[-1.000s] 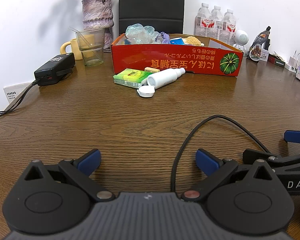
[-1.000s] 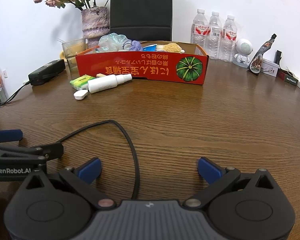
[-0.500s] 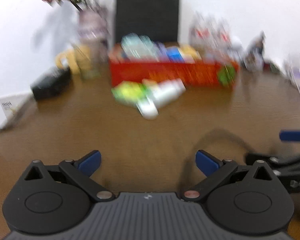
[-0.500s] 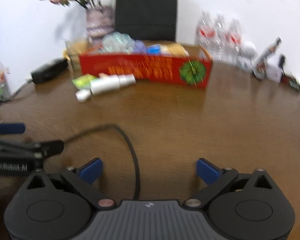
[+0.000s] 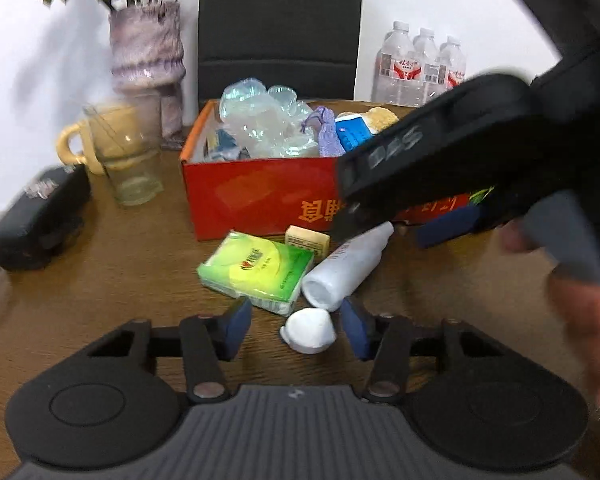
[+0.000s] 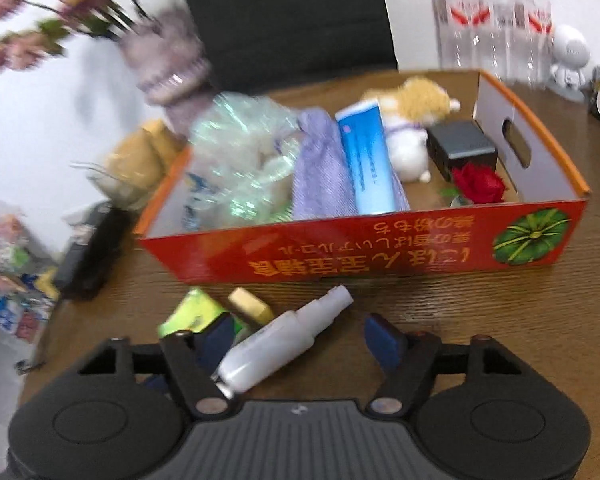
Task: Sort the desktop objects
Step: 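Grasp white cap with left gripper while right grasps white spray bottle, drop in box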
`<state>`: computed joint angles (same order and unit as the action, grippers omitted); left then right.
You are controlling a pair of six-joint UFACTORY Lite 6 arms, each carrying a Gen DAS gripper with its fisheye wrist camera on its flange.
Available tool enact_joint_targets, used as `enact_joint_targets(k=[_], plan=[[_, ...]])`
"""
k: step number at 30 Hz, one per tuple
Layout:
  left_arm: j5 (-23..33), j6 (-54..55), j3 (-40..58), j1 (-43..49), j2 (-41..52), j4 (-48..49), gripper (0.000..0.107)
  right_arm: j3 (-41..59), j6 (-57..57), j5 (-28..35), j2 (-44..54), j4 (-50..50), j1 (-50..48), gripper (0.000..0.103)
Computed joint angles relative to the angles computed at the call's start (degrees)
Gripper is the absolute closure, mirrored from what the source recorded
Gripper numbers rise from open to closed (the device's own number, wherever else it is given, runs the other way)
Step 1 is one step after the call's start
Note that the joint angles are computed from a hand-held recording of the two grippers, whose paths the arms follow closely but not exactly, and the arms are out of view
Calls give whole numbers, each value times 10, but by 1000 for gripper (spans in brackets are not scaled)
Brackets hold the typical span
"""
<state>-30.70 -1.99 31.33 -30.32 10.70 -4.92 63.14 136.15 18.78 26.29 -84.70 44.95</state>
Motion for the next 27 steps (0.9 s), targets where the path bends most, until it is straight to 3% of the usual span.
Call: enact_joint_targets(k=[1, 2, 5, 7, 9, 15, 19, 22, 27], plan=[[2, -10, 2, 6, 5, 13, 78, 15, -17, -13, 17, 18, -5, 36], [5, -20, 5, 11, 10, 26, 80, 23, -10, -25, 28, 11, -8, 40], [-7, -27, -7, 15, 8, 49, 80, 20, 57, -8, 43, -67, 11, 63], [-14, -33, -18, 13, 4, 66, 80, 2, 53, 7, 32, -77, 22, 65], [-19, -31, -28, 6, -3, 69, 80, -38, 83, 6, 4, -123, 23, 77], [-19, -34, -54, -36, -30, 83, 80, -226, 81, 101, -118, -153, 82, 76], [-11, -21, -43, -74, -34, 49, 80, -332, 63, 170, -195, -79, 157, 73], [-3, -4, -26, -99, -25, 9, 80, -387, 110, 194, -230, -75, 191, 69], [32, -3, -8, -112, -34, -22, 80, -424, 138, 195, -276, -80, 193, 76]])
